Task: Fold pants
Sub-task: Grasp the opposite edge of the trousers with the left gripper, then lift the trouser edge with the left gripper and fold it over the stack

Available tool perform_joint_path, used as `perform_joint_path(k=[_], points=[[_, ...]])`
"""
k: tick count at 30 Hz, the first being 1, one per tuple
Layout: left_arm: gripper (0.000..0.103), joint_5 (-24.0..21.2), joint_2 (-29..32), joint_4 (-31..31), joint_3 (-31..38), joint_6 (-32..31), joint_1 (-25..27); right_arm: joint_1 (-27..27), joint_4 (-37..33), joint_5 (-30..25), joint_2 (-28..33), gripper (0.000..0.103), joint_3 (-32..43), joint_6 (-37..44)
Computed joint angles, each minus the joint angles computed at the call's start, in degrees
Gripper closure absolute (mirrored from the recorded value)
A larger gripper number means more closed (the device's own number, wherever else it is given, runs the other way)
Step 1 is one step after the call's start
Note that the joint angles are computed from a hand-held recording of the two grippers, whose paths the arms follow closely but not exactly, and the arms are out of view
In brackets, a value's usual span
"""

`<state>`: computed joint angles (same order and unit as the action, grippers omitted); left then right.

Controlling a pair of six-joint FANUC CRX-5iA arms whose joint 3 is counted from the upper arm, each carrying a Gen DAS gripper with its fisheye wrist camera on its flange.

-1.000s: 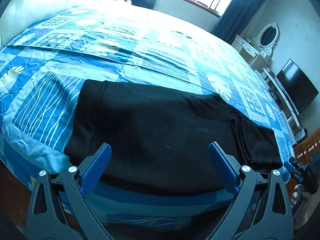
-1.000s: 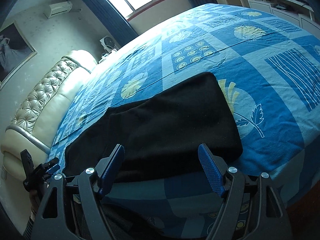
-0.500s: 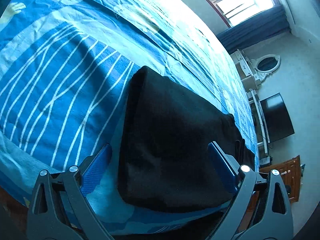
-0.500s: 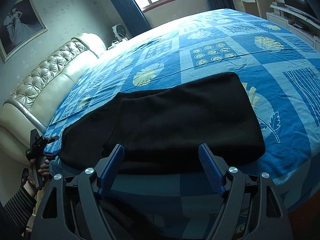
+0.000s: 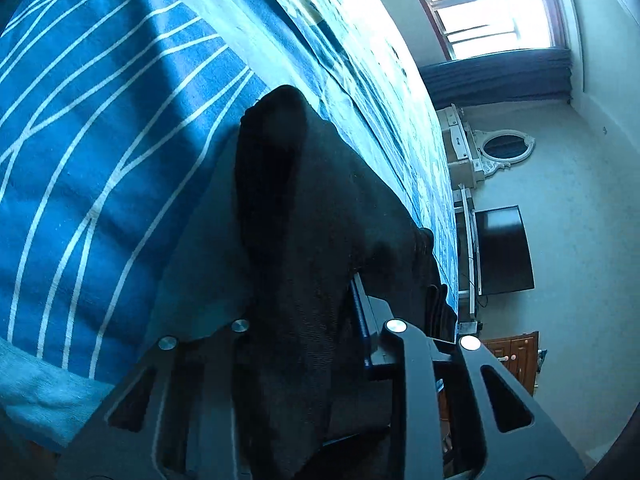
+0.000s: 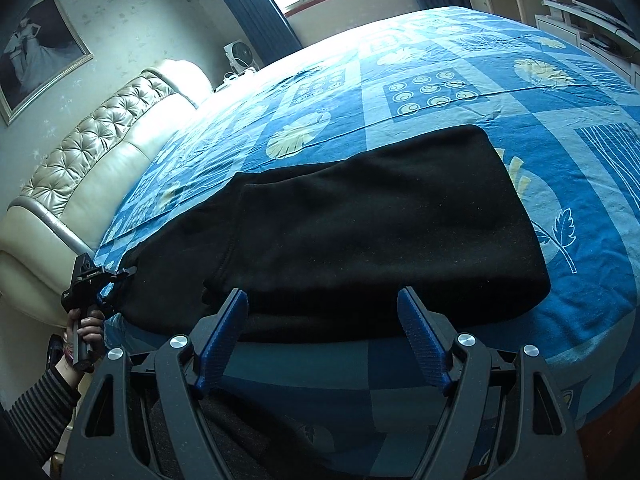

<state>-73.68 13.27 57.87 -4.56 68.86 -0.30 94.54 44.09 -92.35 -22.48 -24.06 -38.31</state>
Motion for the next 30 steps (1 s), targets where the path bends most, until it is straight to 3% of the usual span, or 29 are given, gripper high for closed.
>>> perform_joint_path(k=[2, 5, 10, 18, 24, 30], points=[[0.086, 0.41, -0.41, -0.52, 0.66, 1.46, -0.20, 0.07, 0.04, 0.13, 0.05, 0.027, -0.08, 0.03], [0.088, 1.45, -2.05, -2.19, 3.10, 2.36, -1.03, 0.35, 0.50, 0.01, 0.18, 0.027, -0.04, -0.03], [0.089, 0.85, -2.95, -11.04, 14.44, 7.68, -5.59, 1.14, 1.87, -1.06, -0.13, 0.027, -0.43, -2.43], [0.089, -0.17, -0.18, -30.90, 35.77, 14.17, -20.75, 5.35, 3.57, -7.90, -3.08, 0.027, -3.25, -13.92], [0.090, -0.95, 4.30, -41.11, 45.47, 16.76, -32.03, 10.73, 2.44, -17.55, -5.53, 0.027, -5.17, -25.49], [0.090, -1.91, 8.72, -52.79, 51.95, 17.53, -42.60, 14.80, 0.80, -22.74, -7.74, 0.026, -6.77, -32.61]])
